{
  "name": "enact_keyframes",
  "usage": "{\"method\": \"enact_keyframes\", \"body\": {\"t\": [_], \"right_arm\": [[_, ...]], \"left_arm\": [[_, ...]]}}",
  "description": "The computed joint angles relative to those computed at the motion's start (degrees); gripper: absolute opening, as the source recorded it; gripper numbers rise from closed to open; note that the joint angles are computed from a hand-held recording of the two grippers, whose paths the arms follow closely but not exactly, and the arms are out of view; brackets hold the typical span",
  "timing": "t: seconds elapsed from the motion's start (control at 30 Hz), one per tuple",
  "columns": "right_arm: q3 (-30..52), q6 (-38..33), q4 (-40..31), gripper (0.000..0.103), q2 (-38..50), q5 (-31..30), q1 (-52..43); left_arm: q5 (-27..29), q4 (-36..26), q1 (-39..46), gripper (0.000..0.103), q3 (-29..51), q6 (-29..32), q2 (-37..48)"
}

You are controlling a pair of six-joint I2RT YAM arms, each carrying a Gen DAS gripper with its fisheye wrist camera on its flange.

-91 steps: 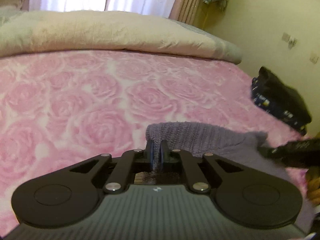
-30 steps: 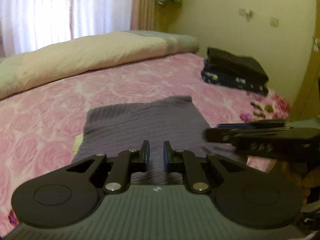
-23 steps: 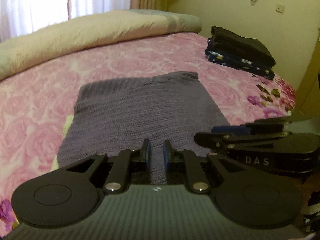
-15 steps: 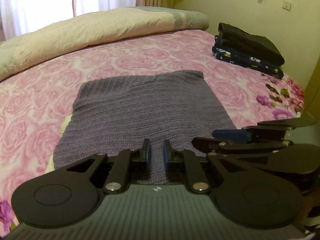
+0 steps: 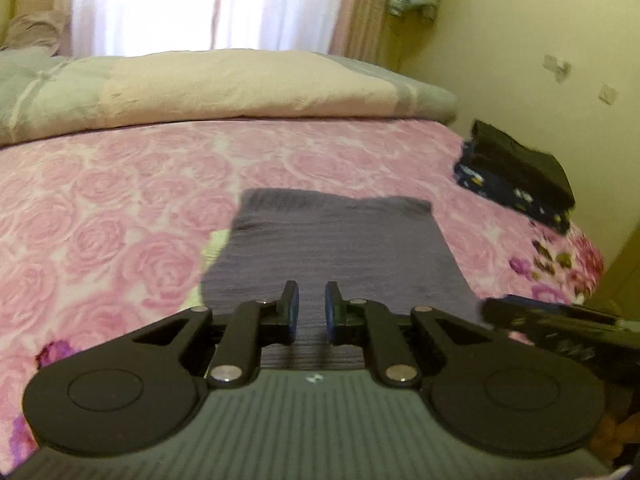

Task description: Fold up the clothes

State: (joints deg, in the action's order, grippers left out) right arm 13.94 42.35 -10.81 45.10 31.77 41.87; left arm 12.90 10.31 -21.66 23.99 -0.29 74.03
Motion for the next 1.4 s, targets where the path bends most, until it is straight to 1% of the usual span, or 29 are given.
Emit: {"method": "enact_keyframes", "body": {"t": [0.07,0.13,0.17,0.27,0.3,0.33,0.43,0.47,0.5,0.53,0.57,0.6,0.63,0.7,0.77,0.9,1.0,1.1,1.2,1.27,1.4], "right_arm": [[0.04,-0.23,4.21,0.031,6.48,1.19,1.18],[-0.3,-0.73,9.45,0.031,13.44,2.15,1.76],[-0.24,-0.93,11.62,0.031,16.68,2.55,2.01],[2.06,-2.14,9.99,0.031,20.0,1.52,1.37],[2.49,-2.99,9.88,0.031,20.25,0.3,0.27],[1.93,-3.51,11.27,0.031,20.45,-0.85,-0.81],[-0.28,-2.99,11.95,0.031,16.52,-3.2,-2.29],[-0.66,-1.42,9.54,0.031,13.31,-2.9,-1.66],[-0.56,1.25,5.62,0.031,9.76,-1.68,-0.09],[0.3,4.88,0.48,0.031,6.87,0.78,2.76],[0.83,7.21,-2.9,0.031,5.19,2.65,5.12],[1.46,9.75,-6.31,0.032,3.76,4.55,7.59],[2.12,12.33,-9.51,0.048,2.78,6.27,10.01],[2.62,15.38,-12.55,0.087,3.52,7.16,12.89],[3.08,20.45,-15.46,0.087,5.06,9.69,17.12],[4.28,29.69,-21.35,0.087,6.27,9.87,22.3],[6.9,36.58,-27.59,0.087,8.9,11.76,26.44],[9.32,43.33,-33.4,0.087,11.1,13.62,30.59],[11.45,48.51,-37.6,0.087,13.2,14.91,34.02],[12.5,51.17,-39.38,0.087,14.63,15.78,36.38],[14.57,55.85,-42.25,0.087,17.88,16.77,40.11]], "left_arm": [[-2.47,2.54,-2.41,0.013,0.24,0.36,4.51],[-6.37,7.84,-4.67,0.013,-1.02,0.53,8.26],[-8.14,9.41,-5.77,0.013,-1.45,0.77,9.0],[-11.31,8.21,-7.78,0.013,-0.45,0.76,9.0],[-11.4,7.48,-7.8,0.013,-0.19,0.3,8.76],[-11.14,6.68,-7.59,0.013,0.01,-0.33,8.43],[-12.95,1.46,-8.46,0.014,-1.39,-2.82,2.19],[-13.72,-0.61,-8.67,0.016,-1.97,-3.5,-0.41],[-14.51,-2.79,-8.89,0.019,-2.48,-4.18,-3.04],[-15.14,-4.88,-9.12,0.027,-3.17,-4.83,-5.6],[-15.71,-7.02,-9.37,0.033,-3.91,-5.49,-8.18],[-16.3,-9.29,-9.64,0.033,-4.58,-6.16,-10.82],[-16.6,-11.24,-9.84,0.033,-5.01,-6.73,-12.75],[-17.88,-14.24,-10.74,0.036,-5.91,-7.68,-15.59],[-19.55,-16.42,-11.83,0.037,-6.82,-8.53,-17.61],[-22.47,-21.23,-14.18,0.041,-7.95,-10.61,-21.38],[-24.59,-25.3,-16.33,0.042,-8.68,-11.69,-25.84],[-25.74,-29.22,-17.43,0.046,-9.17,-12.04,-30.73],[-26.89,-33.6,-18.88,0.048,-9.53,-12.74,-36.05],[-27.47,-36.04,-19.8,0.051,-9.72,-13.2,-39.0],[-29.01,-40.83,-21.83,0.053,-9.89,-14.33,-44.18]]}}
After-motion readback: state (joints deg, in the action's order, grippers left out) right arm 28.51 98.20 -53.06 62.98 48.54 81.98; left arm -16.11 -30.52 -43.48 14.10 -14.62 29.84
